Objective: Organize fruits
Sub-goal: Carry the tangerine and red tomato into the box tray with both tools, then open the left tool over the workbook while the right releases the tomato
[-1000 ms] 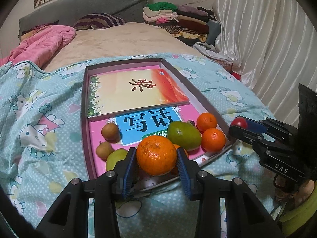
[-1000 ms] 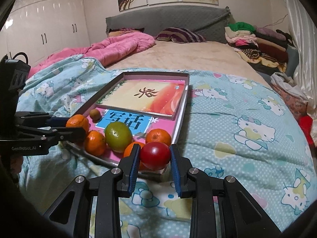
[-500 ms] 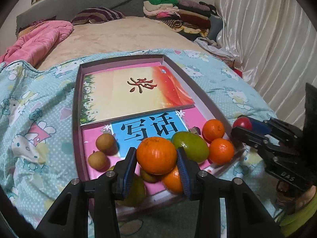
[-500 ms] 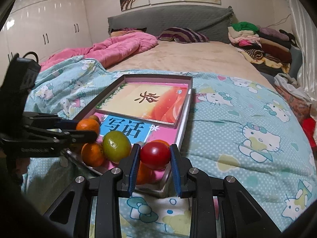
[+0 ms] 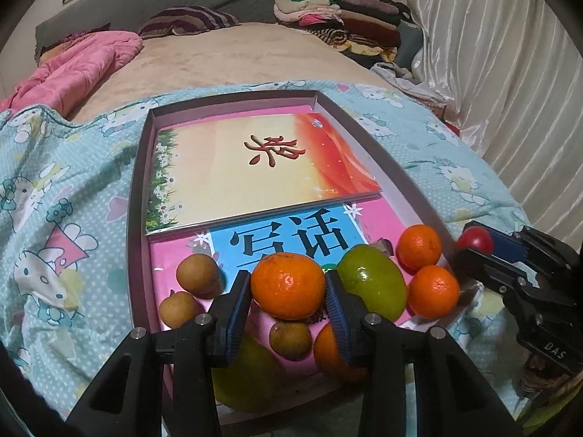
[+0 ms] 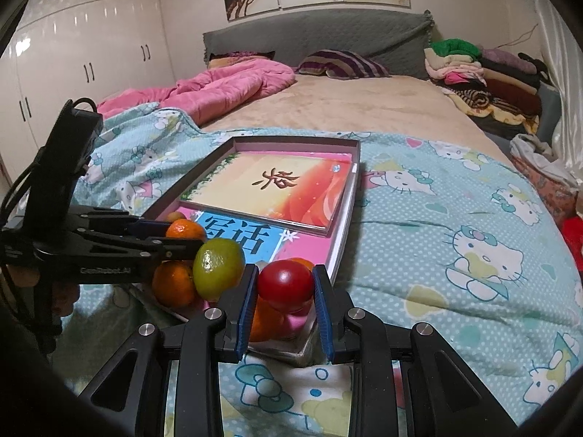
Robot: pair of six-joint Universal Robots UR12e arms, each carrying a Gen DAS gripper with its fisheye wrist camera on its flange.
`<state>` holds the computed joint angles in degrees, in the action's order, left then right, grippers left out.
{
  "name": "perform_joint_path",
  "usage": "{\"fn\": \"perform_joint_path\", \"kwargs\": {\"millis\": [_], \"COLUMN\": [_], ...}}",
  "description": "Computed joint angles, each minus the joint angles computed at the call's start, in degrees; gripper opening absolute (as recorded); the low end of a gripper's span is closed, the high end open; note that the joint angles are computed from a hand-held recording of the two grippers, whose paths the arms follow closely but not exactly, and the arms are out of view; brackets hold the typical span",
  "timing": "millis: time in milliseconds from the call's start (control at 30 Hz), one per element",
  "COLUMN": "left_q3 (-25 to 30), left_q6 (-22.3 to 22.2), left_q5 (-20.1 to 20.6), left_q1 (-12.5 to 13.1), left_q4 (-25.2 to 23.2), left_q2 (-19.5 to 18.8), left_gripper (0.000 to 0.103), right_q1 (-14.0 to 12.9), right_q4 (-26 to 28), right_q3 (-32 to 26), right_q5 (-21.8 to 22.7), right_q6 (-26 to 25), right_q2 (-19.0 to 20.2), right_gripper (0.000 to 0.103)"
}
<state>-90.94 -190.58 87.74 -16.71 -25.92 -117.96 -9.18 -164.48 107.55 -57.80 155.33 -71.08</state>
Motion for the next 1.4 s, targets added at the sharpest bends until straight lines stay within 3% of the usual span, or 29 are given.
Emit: {"fn": "perform_joint_path", "kwargs": {"millis": [600, 1400], "left_q3": [0.87, 1.04], "left_q6": [-0.37, -0.71], "left_q5": [0.81, 0.85], "left_q1": [-0.27, -0.23], "left_q4": [-0.53, -0.9], "left_q2": [-0.69, -0.71], "left_gripper": [0.041, 0.042], "right_q1": [0.02, -0.4], "right_q4": [0.65, -2.73], "right_q3": [-0.11, 1.29], "right_q5": [0.55, 0.68], "right_q6": [0.61, 1.89], "right_q2": [0.54, 0.06], "right_gripper": [0.031, 0.049]}}
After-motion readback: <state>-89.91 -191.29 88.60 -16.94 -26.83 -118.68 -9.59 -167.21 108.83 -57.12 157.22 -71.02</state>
